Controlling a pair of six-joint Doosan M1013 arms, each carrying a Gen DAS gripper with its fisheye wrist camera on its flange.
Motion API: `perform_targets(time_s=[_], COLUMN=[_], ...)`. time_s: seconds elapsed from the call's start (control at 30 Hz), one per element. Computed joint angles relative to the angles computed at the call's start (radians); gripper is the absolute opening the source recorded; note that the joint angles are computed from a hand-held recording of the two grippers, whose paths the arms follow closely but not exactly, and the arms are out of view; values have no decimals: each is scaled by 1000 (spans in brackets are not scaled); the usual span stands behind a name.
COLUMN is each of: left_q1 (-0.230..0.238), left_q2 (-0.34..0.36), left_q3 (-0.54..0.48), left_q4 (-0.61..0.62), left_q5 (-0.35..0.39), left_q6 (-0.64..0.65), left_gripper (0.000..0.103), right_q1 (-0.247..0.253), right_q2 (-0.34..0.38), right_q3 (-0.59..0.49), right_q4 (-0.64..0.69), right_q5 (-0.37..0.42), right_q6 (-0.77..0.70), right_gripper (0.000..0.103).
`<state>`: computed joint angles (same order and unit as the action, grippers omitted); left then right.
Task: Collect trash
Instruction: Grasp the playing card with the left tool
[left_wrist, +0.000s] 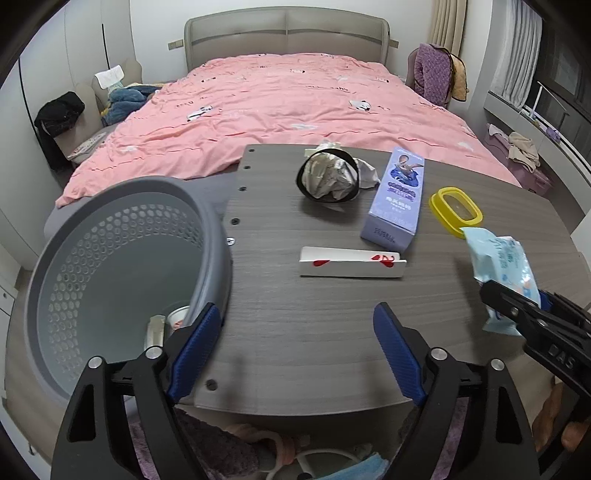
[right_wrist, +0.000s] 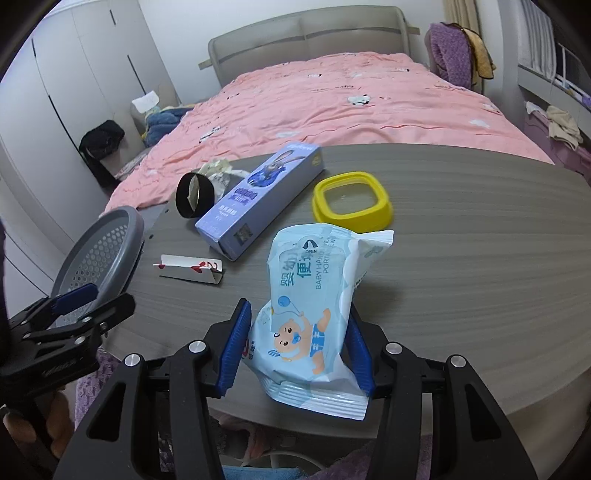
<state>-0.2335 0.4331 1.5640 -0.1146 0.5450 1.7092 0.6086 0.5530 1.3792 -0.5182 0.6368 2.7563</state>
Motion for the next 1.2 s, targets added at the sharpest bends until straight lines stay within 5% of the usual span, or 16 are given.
perform_targets(time_s=[0.43,0.83,1.2], left_q1=[-41,-71,-75], left_q2=[77,102,117], left_q3=[-105,-123,-139], left_q4=[-59,103,119], left_q5=[120,86,74], left_q6=[43,-50,-38], left_gripper=[83,83,83], right_q1=[-11,-23,-24], right_q2=[-87,-107,-111], right_q3=[131,171,180], right_q4=[-178,-224,-226], right_q5=[-98,-140,-151], right_q6=[252,332,339], right_gripper=[49,49,49])
